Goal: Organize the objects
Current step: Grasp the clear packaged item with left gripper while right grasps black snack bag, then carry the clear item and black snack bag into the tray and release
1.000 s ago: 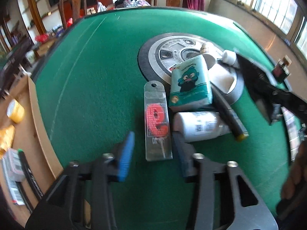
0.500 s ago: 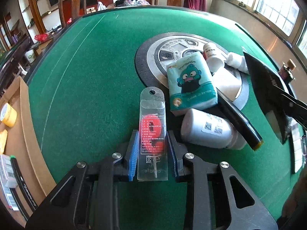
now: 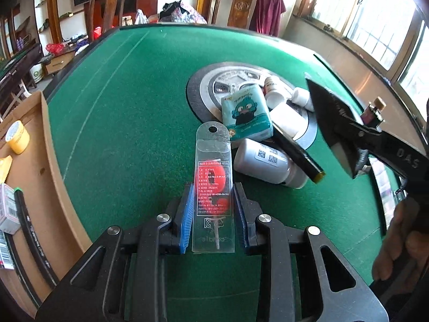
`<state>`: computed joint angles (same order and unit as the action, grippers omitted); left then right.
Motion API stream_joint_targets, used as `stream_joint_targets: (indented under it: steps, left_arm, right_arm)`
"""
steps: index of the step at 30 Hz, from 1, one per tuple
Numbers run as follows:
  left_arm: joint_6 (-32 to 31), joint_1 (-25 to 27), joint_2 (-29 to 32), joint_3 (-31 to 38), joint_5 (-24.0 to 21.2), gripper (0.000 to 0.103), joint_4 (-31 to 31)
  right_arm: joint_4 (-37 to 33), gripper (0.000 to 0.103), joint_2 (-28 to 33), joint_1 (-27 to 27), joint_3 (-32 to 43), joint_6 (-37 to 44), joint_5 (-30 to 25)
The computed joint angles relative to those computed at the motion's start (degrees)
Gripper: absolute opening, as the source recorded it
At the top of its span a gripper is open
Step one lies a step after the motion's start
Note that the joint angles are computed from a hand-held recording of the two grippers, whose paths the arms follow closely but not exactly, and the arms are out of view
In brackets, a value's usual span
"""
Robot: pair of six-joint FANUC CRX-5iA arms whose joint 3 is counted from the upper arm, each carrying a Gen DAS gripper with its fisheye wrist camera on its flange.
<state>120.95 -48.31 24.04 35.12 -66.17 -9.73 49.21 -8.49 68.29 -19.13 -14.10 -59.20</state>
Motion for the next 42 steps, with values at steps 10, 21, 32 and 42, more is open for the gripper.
stream_joint_targets:
  steps: [10,21,32,42]
  left_arm:
    - [1.76,0.81,-5.35,-6.22,4.83,0.027,0.11]
    - [3.96,2.4,-12.38,-13.99,9.14,0.027,-0.16]
    - [5.89,4.54,-18.31,-19.98,11.68,0.027,-0.47]
    - [9.58,8.53,-26.53,-27.8,13.04,0.027,-1.96]
  right_arm:
    - [1.65,0.021,1.56,0.73,0.86,1.84,1.04]
    - [3.07,0.021,2.61,1.23,0.82,1.99,4.63]
    - [5.31,0.021,6.38,3.53,4.79,2.21,7.92]
    - [-0.3,0.021,15.38,5.68,15.75,13.34,13.13]
